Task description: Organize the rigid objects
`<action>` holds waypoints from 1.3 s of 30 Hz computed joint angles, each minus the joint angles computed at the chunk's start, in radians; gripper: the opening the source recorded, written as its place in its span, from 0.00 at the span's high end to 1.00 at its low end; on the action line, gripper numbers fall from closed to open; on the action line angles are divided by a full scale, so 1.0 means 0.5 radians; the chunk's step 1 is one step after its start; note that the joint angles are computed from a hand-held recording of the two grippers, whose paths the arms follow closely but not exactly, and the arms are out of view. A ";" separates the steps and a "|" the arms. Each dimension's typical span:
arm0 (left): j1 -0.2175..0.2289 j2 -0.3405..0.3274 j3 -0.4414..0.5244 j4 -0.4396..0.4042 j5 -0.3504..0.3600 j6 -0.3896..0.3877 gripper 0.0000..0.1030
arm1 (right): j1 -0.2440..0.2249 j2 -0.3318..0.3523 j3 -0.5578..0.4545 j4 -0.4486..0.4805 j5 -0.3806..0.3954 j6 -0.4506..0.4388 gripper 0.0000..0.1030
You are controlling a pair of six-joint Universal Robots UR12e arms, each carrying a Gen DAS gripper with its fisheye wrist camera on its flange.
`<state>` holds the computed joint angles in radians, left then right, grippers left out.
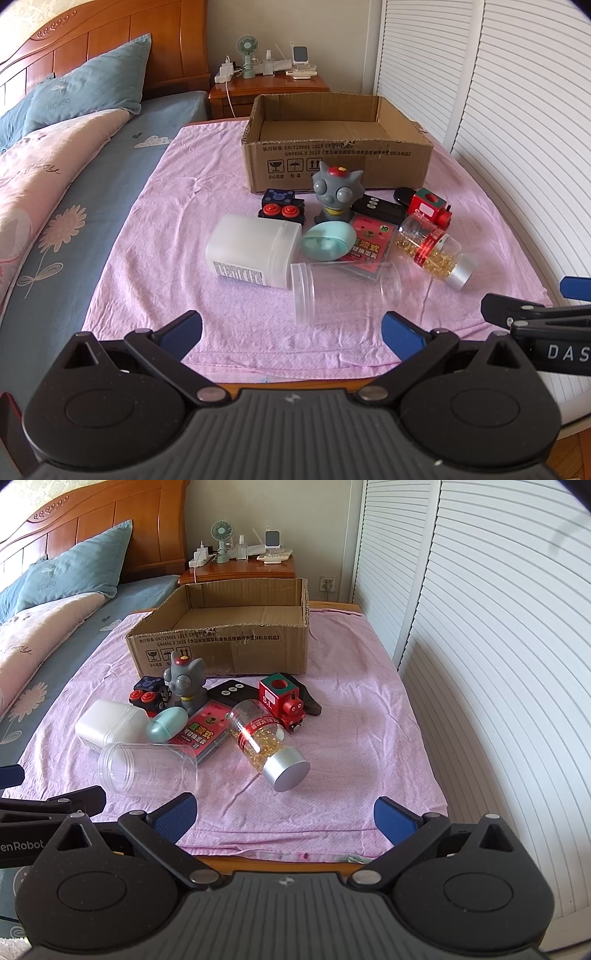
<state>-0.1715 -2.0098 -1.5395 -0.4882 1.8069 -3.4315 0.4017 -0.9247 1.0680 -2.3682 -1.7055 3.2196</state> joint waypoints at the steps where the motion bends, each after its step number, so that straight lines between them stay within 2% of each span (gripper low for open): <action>1: 0.000 0.000 0.001 -0.002 -0.001 -0.002 0.01 | 0.000 0.000 0.001 -0.001 -0.002 -0.001 0.00; 39: 0.009 -0.005 0.019 0.002 -0.028 0.033 0.01 | 0.000 0.010 -0.021 0.002 0.006 -0.023 0.00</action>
